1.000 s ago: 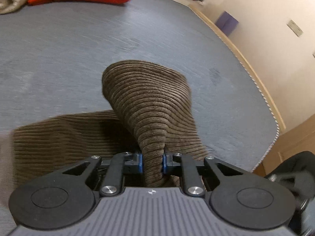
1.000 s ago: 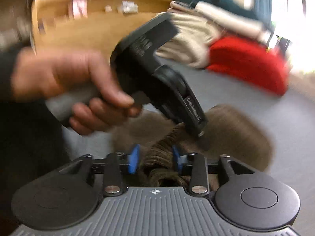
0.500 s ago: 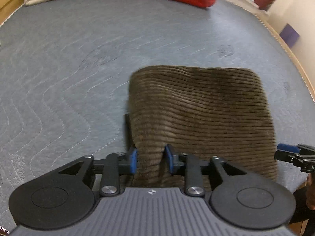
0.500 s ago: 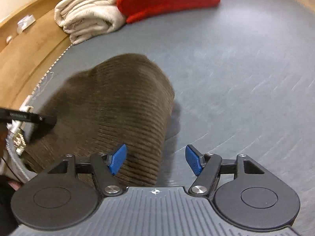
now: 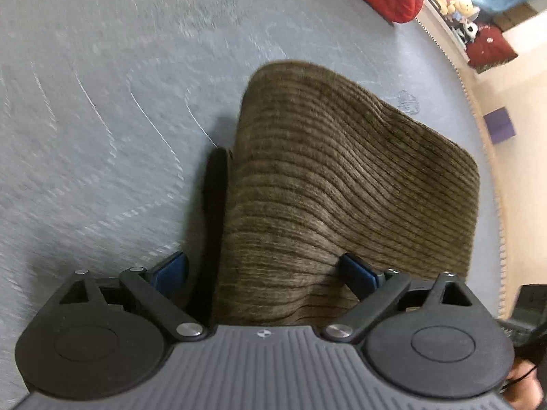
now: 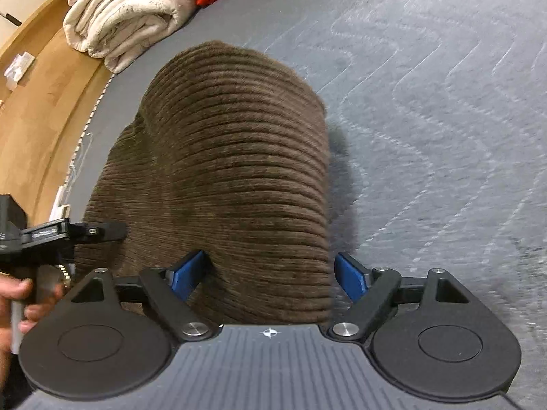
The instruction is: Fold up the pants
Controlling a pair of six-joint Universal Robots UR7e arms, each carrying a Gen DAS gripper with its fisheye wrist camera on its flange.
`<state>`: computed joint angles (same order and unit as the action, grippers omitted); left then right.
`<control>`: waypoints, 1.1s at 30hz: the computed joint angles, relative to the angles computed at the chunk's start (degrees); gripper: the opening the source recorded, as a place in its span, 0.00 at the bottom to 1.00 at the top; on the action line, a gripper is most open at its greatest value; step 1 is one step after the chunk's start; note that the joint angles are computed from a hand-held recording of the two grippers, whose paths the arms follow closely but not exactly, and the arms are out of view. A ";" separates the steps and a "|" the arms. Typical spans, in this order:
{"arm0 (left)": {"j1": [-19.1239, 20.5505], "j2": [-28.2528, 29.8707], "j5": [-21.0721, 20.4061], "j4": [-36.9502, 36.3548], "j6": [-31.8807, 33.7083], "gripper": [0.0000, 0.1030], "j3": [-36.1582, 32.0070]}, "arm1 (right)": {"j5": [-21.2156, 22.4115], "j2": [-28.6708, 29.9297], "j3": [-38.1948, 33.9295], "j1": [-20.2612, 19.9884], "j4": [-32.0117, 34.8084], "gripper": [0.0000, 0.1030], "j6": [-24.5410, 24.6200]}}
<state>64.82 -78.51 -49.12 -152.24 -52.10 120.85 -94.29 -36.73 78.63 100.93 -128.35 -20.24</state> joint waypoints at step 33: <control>-8.19 30.29 19.27 3.82 16.71 0.57 -30.01 | -7.16 -3.31 -3.91 -4.78 -26.08 0.44 -13.23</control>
<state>56.63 -48.21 -29.85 -148.42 -35.39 90.84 -101.46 -40.04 74.73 96.15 -154.43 -33.46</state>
